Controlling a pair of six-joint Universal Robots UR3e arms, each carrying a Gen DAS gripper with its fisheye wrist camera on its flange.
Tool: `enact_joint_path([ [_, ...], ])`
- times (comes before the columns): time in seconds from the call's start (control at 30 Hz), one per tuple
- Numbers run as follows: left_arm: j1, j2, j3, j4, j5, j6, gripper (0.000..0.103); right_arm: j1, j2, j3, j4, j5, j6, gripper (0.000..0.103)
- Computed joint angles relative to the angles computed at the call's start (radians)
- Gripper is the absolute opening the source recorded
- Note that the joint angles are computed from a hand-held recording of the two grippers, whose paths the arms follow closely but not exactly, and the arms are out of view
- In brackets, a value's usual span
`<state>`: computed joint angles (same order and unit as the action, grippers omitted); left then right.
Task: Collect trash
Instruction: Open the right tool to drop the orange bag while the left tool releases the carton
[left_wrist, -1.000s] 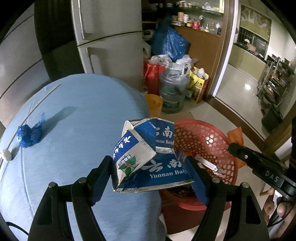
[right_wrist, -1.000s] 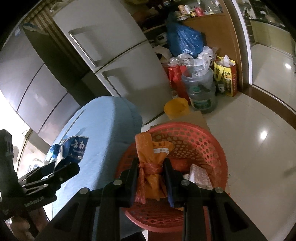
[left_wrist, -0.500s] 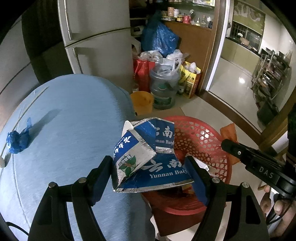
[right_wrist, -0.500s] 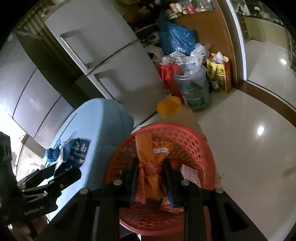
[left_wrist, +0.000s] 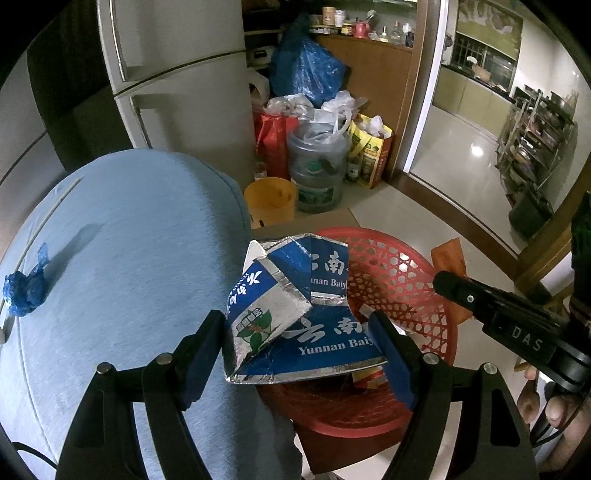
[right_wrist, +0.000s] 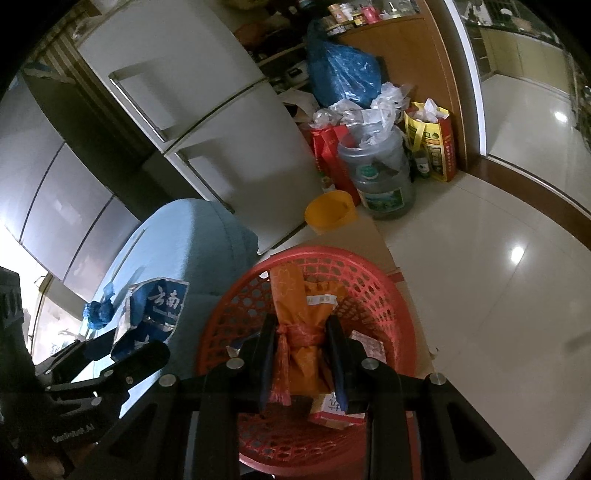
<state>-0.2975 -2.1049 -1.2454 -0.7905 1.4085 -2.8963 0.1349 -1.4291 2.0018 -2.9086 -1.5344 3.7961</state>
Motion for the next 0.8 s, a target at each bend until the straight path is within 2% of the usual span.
enact_joint_path([
  [0.8, -0.012, -0.049, 0.033, -0.008, 0.013, -0.011, 0.080, 0.003, 0.028, -0.020, 0.013, -0.005, 0.007, 0.028],
])
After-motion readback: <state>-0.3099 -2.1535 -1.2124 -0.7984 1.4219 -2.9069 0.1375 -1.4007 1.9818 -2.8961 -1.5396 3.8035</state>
